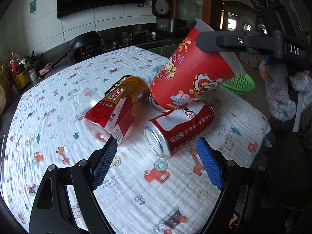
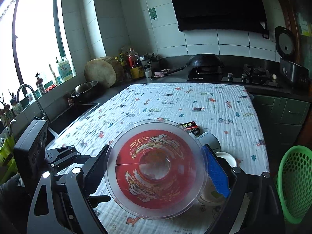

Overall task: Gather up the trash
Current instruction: 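Drop the red cup into the green basket with the right tool while the left tool lifts the Coca-Cola can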

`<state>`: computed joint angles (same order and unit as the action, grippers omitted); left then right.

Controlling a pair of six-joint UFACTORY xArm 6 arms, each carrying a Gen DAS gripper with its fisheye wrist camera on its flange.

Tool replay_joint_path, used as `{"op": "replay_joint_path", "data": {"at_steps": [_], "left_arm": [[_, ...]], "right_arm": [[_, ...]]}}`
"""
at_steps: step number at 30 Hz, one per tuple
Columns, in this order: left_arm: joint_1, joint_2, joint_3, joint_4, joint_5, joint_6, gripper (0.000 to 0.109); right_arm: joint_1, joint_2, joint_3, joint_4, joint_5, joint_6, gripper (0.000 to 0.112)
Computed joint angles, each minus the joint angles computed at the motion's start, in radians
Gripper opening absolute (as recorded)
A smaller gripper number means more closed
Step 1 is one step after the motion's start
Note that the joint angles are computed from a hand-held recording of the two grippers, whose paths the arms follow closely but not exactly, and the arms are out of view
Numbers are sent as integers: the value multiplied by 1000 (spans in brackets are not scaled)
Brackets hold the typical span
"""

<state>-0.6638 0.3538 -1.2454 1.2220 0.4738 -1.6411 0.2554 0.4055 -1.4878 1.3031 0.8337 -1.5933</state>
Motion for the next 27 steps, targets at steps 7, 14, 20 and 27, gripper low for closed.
{"op": "replay_joint_path", "data": {"at_steps": [7,14,20,27], "left_arm": [[19,88,-111,-101,-39,211,84],[47,182,-234,-295,-87,548,89],[71,246,-296,-556,-132,858,88],[81,308,-361,-844,-111,1173,88]], "right_arm": [[-45,-51,42,0,6,-12,88],[-85,-56,49,-56,-17,13,88],[-109,-36,54,-102,-49,33,88],[-132,-11,44,-143,-88,59,88]]}}
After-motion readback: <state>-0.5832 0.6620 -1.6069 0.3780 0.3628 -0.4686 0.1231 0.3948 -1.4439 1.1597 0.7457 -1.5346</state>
